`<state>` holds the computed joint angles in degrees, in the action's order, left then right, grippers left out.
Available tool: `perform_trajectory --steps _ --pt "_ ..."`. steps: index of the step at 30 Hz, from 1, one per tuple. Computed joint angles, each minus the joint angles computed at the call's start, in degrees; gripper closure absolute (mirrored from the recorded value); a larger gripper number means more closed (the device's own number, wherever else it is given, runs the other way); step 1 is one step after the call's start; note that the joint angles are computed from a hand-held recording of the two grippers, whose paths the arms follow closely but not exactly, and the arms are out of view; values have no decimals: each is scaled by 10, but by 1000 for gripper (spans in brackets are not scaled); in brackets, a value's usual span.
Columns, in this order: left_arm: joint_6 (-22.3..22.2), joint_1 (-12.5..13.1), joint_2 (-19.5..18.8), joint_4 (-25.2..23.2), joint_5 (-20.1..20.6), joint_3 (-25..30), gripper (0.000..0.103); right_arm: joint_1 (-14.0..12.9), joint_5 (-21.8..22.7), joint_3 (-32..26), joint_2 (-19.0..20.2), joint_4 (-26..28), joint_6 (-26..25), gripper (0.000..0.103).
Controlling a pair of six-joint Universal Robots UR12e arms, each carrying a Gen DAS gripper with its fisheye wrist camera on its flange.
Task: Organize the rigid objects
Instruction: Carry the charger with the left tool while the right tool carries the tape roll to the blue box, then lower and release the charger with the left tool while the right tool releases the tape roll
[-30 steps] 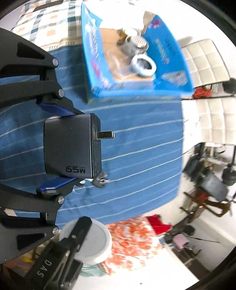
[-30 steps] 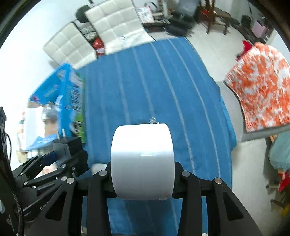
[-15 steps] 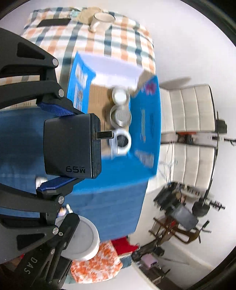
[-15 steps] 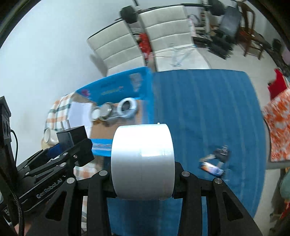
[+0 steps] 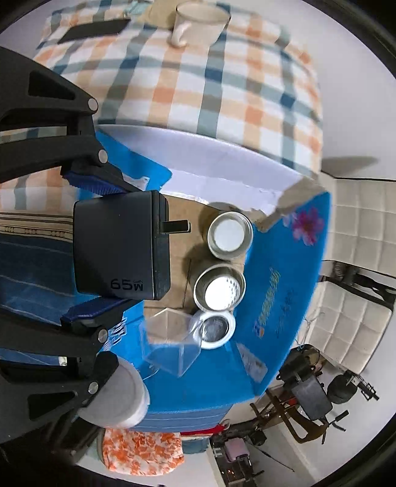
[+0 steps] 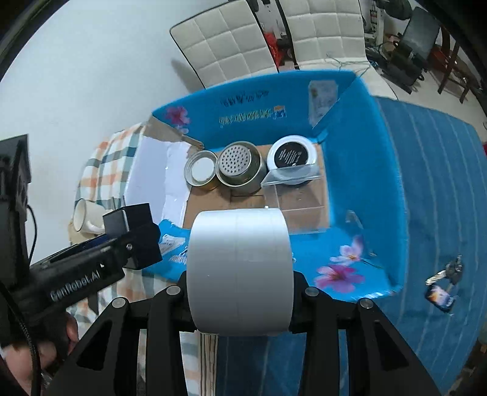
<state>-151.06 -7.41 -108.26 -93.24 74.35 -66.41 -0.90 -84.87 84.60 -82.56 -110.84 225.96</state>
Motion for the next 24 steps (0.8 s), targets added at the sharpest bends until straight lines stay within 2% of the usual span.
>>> perform_trajectory --steps 5,11,17,24 --pt "19 -9 -34 -40 10 34 47 0 -8 -9 27 -6 -3 61" --pt "32 -22 -68 -75 33 67 47 -4 4 -21 58 2 -20 61" --pt "29 -27 -102 -143 49 105 47 -12 37 -16 74 -7 -16 61" --pt "7 -35 -131 -189 69 130 45 -29 95 1 85 -22 -16 61"
